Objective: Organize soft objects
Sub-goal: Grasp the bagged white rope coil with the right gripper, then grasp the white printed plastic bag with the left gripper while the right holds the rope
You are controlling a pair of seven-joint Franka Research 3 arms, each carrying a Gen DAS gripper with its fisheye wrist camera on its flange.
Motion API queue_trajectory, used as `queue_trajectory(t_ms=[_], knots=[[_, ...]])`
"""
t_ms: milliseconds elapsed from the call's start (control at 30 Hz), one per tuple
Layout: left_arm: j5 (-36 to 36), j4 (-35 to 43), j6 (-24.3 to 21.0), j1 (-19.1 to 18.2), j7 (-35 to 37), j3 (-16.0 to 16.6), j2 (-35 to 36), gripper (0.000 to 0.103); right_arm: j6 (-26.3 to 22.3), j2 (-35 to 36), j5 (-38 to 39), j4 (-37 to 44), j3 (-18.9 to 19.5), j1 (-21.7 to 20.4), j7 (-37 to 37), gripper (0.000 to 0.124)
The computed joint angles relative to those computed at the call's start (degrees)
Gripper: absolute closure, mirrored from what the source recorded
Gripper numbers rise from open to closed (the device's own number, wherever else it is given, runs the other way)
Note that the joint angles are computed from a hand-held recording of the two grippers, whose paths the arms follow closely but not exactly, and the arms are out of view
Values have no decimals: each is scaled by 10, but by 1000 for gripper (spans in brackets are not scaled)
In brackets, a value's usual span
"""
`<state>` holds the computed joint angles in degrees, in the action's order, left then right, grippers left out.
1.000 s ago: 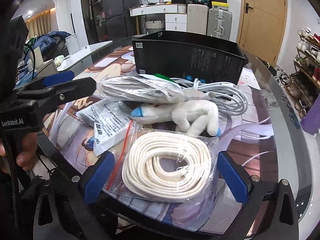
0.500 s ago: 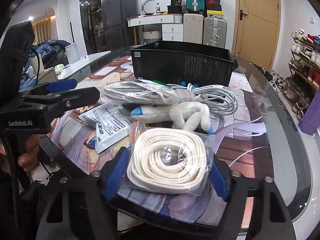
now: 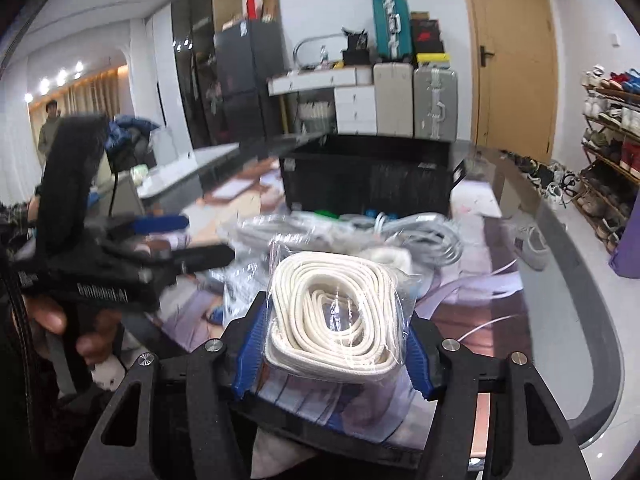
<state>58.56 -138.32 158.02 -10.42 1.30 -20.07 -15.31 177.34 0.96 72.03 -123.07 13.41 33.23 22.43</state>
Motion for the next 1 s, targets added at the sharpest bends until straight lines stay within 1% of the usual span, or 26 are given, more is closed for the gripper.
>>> queue_trajectory(t_ms=[33,133,200,233,300,367,400,533,633,700,733,767,833,1000], knots=[[-8,4,0,-4,15,1,7,0,9,0,43,6,2,0,-35,64],[-39,18,-2,-19,68,8,33,0,21,1,102,17,1,0,-80,64],[-60,28,-10,-28,97,12,46,0,27,2,124,21,0,0,-93,64],[-81,35,-20,-34,120,15,55,0,28,2,129,22,0,0,-96,64],[-99,40,-21,-40,142,19,65,0,29,3,129,23,-2,-1,-94,64],[-89,47,-32,-41,144,17,71,0,30,3,127,22,-2,-1,-89,64],[-96,48,-26,-43,151,21,72,0,29,3,123,22,-3,-2,-85,64],[-123,52,-35,-49,177,27,73,2,27,4,132,24,-3,-3,-93,64],[-137,46,-17,-52,207,31,68,13,30,5,141,26,-2,-2,-101,64],[-144,39,-9,-51,221,32,61,25,30,4,136,24,-2,-2,-95,64],[-145,35,-5,-50,226,31,56,38,29,4,133,24,-3,-3,-92,64],[-150,33,-2,-49,231,32,54,44,30,4,137,24,-2,-2,-97,64],[-147,28,1,-44,230,28,47,49,30,3,137,24,-2,-2,-98,64],[-141,13,3,-37,217,18,31,51,31,5,124,23,-3,-3,-83,64]])
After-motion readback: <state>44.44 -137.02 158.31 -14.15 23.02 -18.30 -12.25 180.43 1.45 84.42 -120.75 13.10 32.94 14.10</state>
